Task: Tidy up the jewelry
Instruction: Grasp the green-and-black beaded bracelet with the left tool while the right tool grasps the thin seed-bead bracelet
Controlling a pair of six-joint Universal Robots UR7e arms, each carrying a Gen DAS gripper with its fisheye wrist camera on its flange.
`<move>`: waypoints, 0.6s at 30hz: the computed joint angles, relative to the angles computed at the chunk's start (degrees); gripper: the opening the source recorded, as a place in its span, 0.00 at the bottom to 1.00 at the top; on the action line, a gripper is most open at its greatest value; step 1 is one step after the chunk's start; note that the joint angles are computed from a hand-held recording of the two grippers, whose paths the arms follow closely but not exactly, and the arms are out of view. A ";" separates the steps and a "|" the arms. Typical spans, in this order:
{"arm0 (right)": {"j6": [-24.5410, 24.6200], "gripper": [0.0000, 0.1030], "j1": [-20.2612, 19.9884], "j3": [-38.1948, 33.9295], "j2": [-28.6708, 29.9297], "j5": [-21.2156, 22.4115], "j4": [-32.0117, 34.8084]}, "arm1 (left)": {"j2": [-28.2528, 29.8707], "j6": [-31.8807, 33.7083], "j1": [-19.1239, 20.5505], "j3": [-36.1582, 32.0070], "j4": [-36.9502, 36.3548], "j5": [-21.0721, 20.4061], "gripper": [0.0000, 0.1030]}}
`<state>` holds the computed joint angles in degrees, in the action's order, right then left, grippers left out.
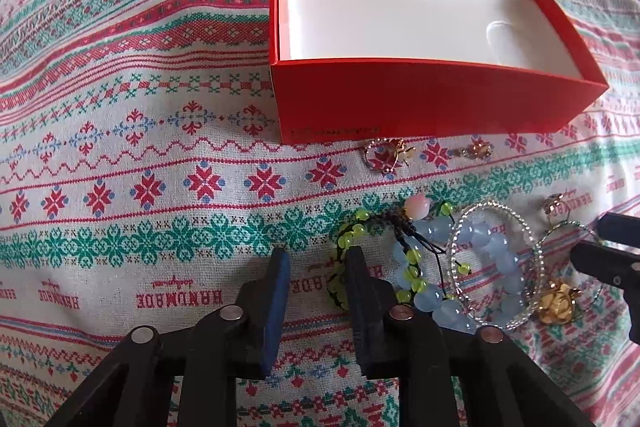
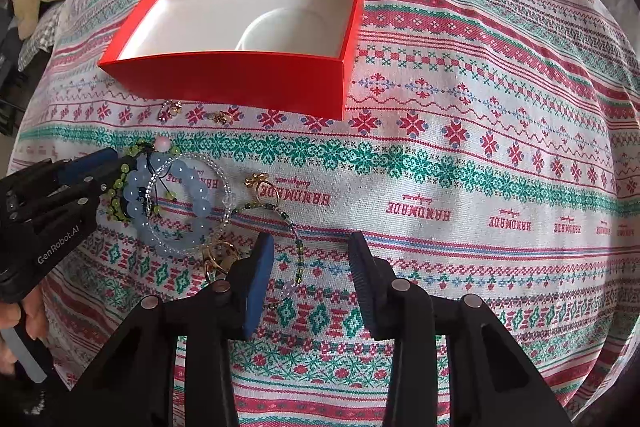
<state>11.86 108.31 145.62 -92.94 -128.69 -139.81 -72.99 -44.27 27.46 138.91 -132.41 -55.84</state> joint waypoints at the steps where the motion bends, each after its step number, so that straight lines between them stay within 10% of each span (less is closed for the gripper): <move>1: -0.15 0.36 -0.10 0.15 0.36 -0.30 -0.41 | 0.68 0.04 -0.12 -0.23 -0.03 0.45 0.16; 18: -1.59 0.10 1.35 1.55 3.83 -1.29 -5.19 | -1.22 -1.41 -2.19 0.93 2.57 1.77 0.01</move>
